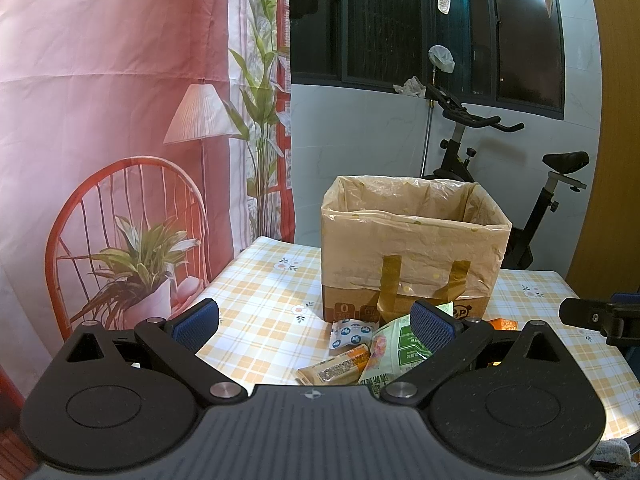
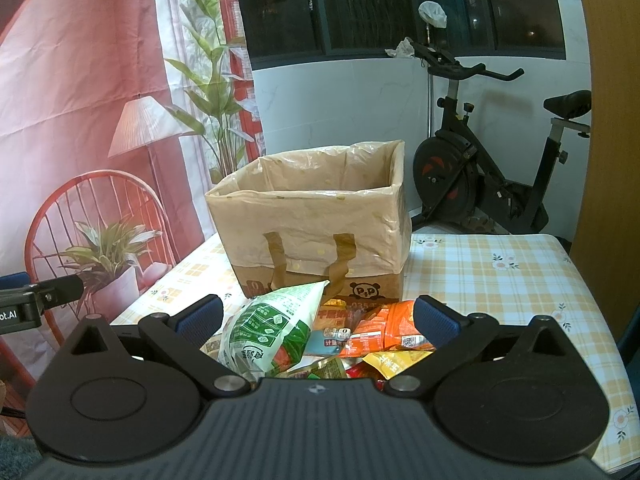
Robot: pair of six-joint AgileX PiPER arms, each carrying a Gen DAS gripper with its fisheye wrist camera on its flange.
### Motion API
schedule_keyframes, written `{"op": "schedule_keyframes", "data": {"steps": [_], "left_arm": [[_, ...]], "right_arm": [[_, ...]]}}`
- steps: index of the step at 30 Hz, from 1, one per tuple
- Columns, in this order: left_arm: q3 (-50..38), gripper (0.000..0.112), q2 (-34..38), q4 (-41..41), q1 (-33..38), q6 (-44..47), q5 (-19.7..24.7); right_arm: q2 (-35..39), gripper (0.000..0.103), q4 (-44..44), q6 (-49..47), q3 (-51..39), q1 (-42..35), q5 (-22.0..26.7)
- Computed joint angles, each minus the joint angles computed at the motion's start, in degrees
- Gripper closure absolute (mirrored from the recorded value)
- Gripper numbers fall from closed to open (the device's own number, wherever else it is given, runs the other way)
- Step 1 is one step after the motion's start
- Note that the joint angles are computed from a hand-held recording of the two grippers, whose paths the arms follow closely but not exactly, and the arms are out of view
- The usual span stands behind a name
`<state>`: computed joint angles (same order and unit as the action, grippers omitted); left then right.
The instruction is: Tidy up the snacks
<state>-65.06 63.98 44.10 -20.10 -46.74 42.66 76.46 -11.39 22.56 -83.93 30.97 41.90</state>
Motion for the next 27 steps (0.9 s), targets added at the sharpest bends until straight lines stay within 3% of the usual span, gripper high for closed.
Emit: {"op": "schedule_keyframes", "data": {"steps": [15,23,27], "left_arm": [[-1.06,0.010,1.63,0.01,1.12,0.93,-0.04],[-2.38,0.010,6.24,1.52,4.77,0.62,-3.48],[-3.93,0.010,10.15,-2.46,7.68,4.24,-5.74]], "right_arm": [[0.35,0.000,0.70,0.20,-0.14,0.00,0.71],[2.39,0.000,2.37,-0.47,0.40,-4.05,-2.00],[4.89,0.000,7.01,-4.79,0.53,-7.12,-2.53]]}}
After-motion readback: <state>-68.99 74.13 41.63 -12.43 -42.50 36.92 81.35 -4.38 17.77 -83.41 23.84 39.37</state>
